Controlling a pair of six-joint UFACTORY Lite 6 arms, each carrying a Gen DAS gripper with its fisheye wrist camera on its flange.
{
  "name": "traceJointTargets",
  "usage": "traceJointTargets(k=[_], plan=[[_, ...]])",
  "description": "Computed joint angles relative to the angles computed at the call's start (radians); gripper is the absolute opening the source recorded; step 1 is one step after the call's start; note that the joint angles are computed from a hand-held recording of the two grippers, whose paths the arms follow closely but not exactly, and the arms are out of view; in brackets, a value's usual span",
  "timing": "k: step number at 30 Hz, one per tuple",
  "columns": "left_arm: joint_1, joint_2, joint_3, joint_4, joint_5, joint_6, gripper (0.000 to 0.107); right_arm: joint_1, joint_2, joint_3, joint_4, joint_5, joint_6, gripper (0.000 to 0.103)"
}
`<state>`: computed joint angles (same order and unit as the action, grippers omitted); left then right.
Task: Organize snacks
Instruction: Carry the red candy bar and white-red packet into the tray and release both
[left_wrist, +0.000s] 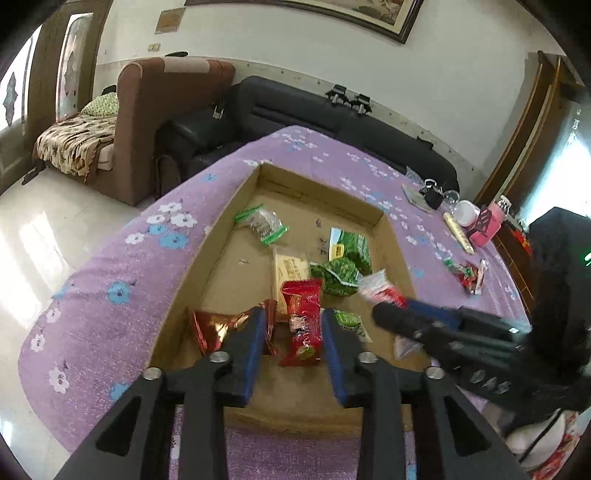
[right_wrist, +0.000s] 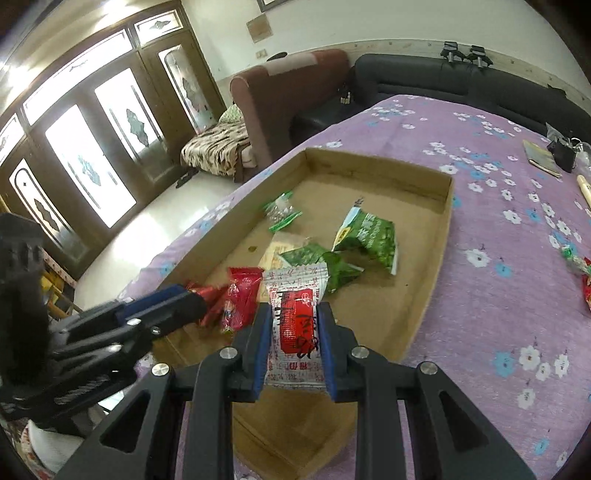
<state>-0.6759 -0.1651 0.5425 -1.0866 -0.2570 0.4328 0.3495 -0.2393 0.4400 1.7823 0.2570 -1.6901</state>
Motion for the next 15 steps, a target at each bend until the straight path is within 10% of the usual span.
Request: traceJointTargets(k=[7,15], plan=[[-0.030,-0.079,-0.014,-0.148,-0.042,0.129,0.061,0.048,0.002,-0.006,0.120,-0.055,-0.106,0.027],[-0.113,-0.094,0.024,-0.293,-0.090,0.282,0.062,-0.049,-0.183,-0.071,-0.177,-0.005,0.168,0.039]])
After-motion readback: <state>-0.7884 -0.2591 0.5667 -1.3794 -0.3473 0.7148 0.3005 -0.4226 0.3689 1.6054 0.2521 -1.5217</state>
